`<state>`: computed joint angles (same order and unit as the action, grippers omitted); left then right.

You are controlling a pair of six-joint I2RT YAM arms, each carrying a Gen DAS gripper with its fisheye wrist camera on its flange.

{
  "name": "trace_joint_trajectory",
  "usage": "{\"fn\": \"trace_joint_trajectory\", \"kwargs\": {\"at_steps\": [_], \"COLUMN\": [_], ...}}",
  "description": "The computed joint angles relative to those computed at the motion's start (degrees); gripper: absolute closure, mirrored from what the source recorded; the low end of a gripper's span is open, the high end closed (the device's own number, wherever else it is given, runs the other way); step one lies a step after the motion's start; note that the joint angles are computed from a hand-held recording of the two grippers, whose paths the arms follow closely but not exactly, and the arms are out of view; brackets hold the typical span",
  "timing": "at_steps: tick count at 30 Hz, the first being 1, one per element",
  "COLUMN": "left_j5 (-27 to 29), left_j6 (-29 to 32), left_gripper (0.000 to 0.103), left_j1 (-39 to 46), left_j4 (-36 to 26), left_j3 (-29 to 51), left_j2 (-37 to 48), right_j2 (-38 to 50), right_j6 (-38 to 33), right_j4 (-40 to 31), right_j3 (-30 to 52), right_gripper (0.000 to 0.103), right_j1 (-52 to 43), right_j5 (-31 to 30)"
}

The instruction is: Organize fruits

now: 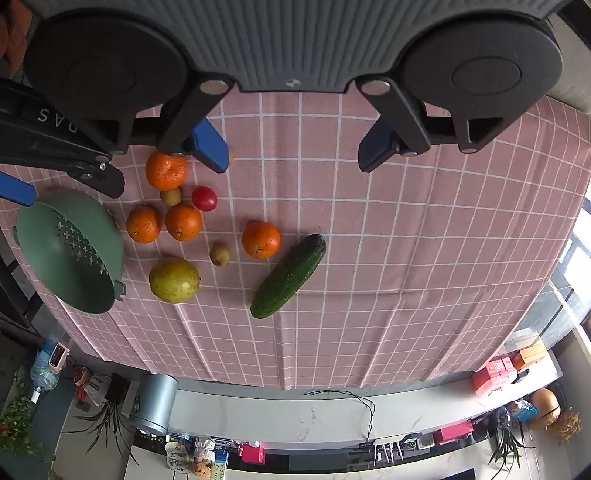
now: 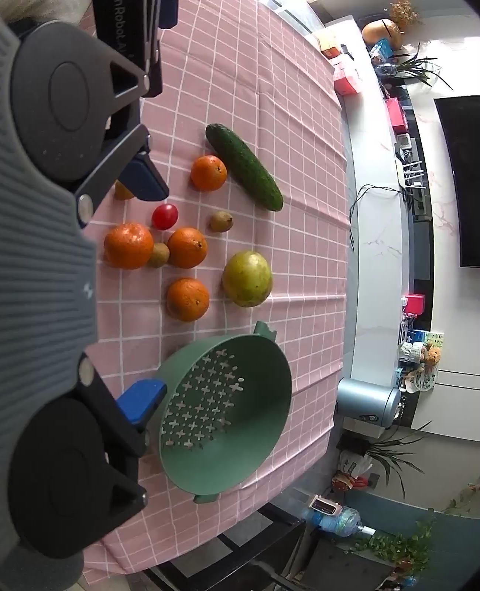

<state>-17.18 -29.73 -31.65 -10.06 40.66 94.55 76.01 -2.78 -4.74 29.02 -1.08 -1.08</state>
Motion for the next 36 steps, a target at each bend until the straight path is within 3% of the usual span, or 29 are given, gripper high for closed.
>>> {"fn": "trace_joint_trajectory", "kwargs": {"at_steps": [14, 36], "left_j5": [3.17, 2.81], "left_j6": [-0.89, -1.5], "left_gripper": [0.009, 0.009], "left_j1": [1.42, 0.71], "left_j4": [2.16, 1.86], "left_j3": [-1.59, -1.2], "left_j2": [-1.29, -1.21], "right_j2": [-0.25, -0.38], "right_j6": [-0.25, -0.26], "right_j4": [-0.05, 0.31], "right_j3": [0.42, 0.14], "right_gripper": [0.004, 0.004], "right_j1": [0.23, -0.6], "right_j5": [-0.02, -0.66]}}
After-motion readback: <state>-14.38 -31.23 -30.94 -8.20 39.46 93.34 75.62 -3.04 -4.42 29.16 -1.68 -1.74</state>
